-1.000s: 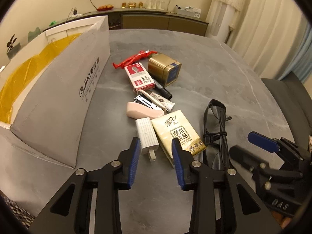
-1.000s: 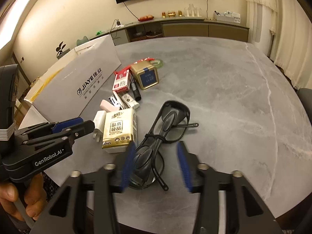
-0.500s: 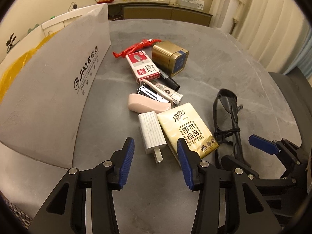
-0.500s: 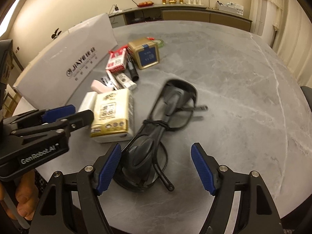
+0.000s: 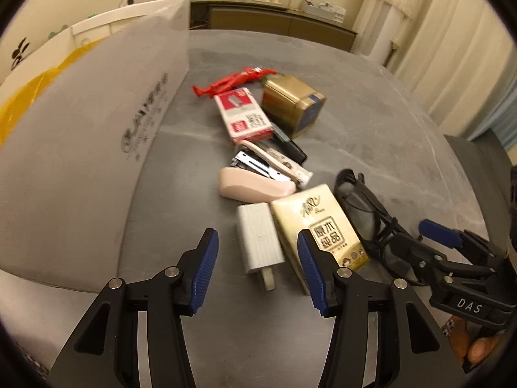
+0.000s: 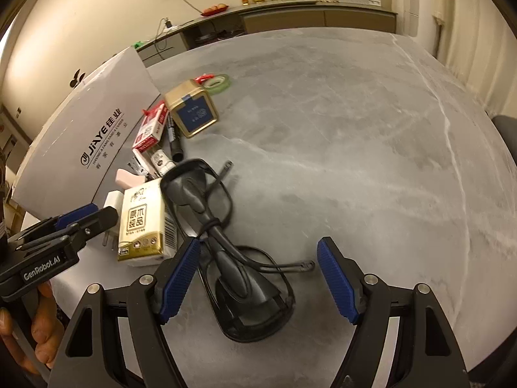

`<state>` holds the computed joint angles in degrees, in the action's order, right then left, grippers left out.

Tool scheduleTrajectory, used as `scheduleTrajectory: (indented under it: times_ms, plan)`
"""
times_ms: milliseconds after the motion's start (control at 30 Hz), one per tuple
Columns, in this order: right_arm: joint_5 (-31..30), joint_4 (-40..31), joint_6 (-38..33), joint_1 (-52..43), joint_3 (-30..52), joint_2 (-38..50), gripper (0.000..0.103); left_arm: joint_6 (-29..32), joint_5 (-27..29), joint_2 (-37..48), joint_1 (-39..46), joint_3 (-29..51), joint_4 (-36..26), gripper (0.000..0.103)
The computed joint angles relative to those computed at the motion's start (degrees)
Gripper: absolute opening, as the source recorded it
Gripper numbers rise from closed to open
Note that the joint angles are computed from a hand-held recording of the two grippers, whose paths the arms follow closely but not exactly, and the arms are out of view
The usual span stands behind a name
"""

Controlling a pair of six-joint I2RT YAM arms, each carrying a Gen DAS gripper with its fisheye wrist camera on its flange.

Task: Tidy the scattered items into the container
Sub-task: 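Close the right tool on the black sunglasses and lift them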

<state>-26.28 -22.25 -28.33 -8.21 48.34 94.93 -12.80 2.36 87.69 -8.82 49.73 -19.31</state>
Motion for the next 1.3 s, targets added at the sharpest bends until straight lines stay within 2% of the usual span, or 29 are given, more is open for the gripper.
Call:
scheduleTrajectory:
  times_ms: [67,100,133,167,233,300,367,467,567,633,700,767,867,967,1167,1300]
  plan:
    - [-0.98,-1.77,-0.66,0.97,0.29,0.17,0.073,0.68,-1.58,0.52,-0.80,-0.10,1.39,0.056]
    - [-2.20,-3.82,-1.10,1.45,0.50,0.32,0.065,0.73,-2.35,0.99,-0.65,0.41,1.25,0.056]
    - [-3.37,-5.58,-1.59,1.85,0.47,0.34,0.062,0.15,-3.69,1.43,-0.32,0.95,0.96,0.057]
    - [-4.24,-6.34,-2.03,2.17,0.03,-0.02,0.061,-0.91,-5.83,1.92,0.48,1.47,0.51,0.056]
    - [-4.99,-6.97,-2.84,2.85,-0.84,-0.73,0.061,-1.83,-6.32,2.02,2.21,1.47,0.50,0.055]
    - [-3.31,-4.64,-2.00,4.03,-2.54,-2.25,0.062,-2.22,-2.48,1.15,4.09,1.08,0.68,0.055]
    - [-0.96,-1.26,-0.17,5.02,-3.61,-2.94,0.064,-2.48,-1.08,-0.49,3.40,0.11,1.87,0.055]
    - [0.19,0.11,0.80,4.92,-3.15,-1.87,0.064,-1.43,0.47,-2.24,0.44,-1.28,3.69,0.056]
    - [0.90,-1.27,0.60,3.83,-1.75,-1.24,0.052,-0.56,0.78,-2.41,-2.22,-1.76,4.07,0.056]
    - [0.43,-2.39,0.70,2.85,-0.37,-0.19,0.039,-0.57,1.46,-2.19,-2.95,-1.76,3.93,0.056]
    - [0.52,-2.66,0.81,2.28,0.10,0.28,0.034,-0.58,2.10,-2.26,-3.83,-2.02,4.57,0.056]
    - [0.84,-3.24,0.95,2.16,-0.11,-0.67,0.034,-0.86,1.89,-1.64,-5.41,-1.91,5.51,0.059]
    - [1.78,-1.65,2.13,3.10,-1.28,-1.67,0.035,-1.59,-2.06,3.22,-8.58,0.72,5.22,0.061]
    - [3.13,-0.18,2.32,3.75,-2.03,-2.22,0.036,-2.81,-0.18,4.50,-6.45,1.39,5.14,0.064]
    - [0.49,-3.84,2.29,1.67,0.83,-0.05,0.035,-3.46,2.54,1.27,-1.59,-0.57,5.27,0.063]
    - [0.62,-3.92,2.96,1.88,0.96,-0.09,0.040,-3.15,0.31,1.92,-5.50,-0.12,6.48,0.063]
